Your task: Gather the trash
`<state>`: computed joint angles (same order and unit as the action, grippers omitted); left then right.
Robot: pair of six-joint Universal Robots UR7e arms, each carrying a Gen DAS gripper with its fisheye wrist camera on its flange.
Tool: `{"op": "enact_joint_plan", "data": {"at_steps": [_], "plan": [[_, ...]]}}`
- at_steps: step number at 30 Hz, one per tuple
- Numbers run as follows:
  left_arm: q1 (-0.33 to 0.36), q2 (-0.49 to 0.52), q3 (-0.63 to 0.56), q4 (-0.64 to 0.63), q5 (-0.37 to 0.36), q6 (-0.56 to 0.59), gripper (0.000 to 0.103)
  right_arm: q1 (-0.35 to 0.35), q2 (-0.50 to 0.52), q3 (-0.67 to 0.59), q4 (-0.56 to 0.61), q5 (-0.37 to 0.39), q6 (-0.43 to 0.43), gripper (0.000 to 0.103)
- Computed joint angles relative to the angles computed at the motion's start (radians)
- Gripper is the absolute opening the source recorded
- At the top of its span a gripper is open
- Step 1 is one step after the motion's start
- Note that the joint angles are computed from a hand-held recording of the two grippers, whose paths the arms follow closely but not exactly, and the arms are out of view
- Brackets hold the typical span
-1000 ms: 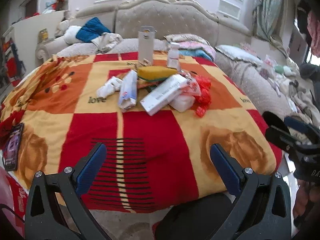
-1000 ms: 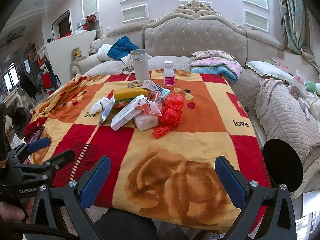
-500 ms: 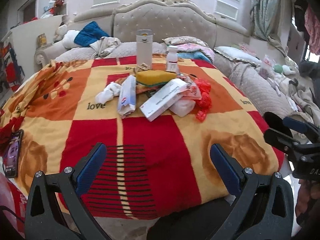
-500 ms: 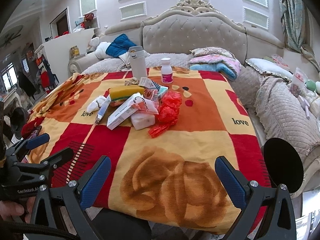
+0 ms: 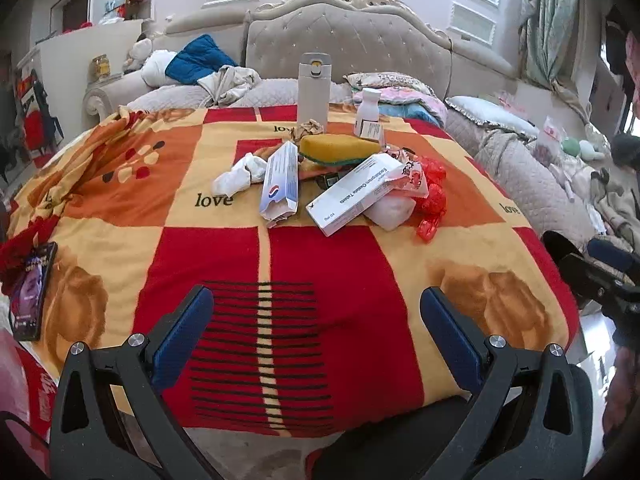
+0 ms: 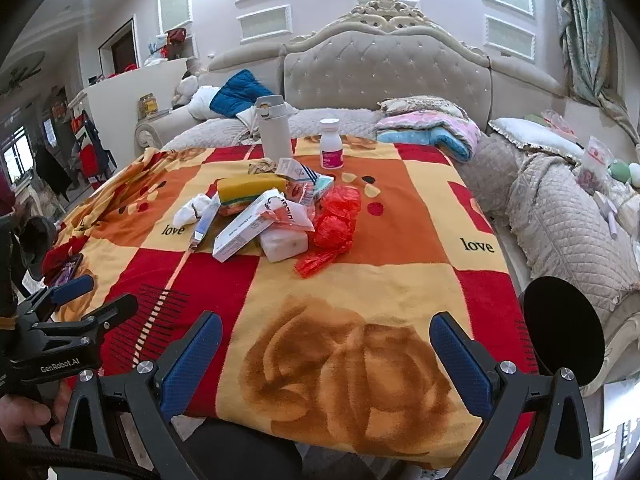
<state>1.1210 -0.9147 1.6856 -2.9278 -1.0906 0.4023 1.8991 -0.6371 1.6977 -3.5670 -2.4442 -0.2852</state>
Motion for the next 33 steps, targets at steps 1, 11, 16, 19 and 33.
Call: {"op": "enact_joint_plan", "data": {"at_steps": [1, 11, 16, 19, 33], "plan": [[0.0, -0.001, 0.001, 0.002, -0.002, 0.004, 0.103, 0.0, 0.0, -0.002, 0.001, -0.002, -0.002, 0.103], [0.002, -0.004, 0.002, 0.015, 0.008, 0.003, 0.103, 0.002, 0.01, -0.016, 0.014, 0.012, -0.023, 0.103], [-0.002, 0.005, -0.001, 0.0, 0.03, 0.012, 0.103, -0.001, 0.01, -0.015, 0.018, 0.01, -0.018, 0.103], [-0.008, 0.012, 0.006, -0.032, 0.049, 0.038, 0.103, -0.005, 0.01, -0.014, 0.022, 0.009, -0.008, 0.103], [-0.025, 0.02, 0.026, -0.09, 0.092, 0.101, 0.103, -0.006, 0.005, -0.004, 0.012, 0.013, -0.011, 0.103]]}}
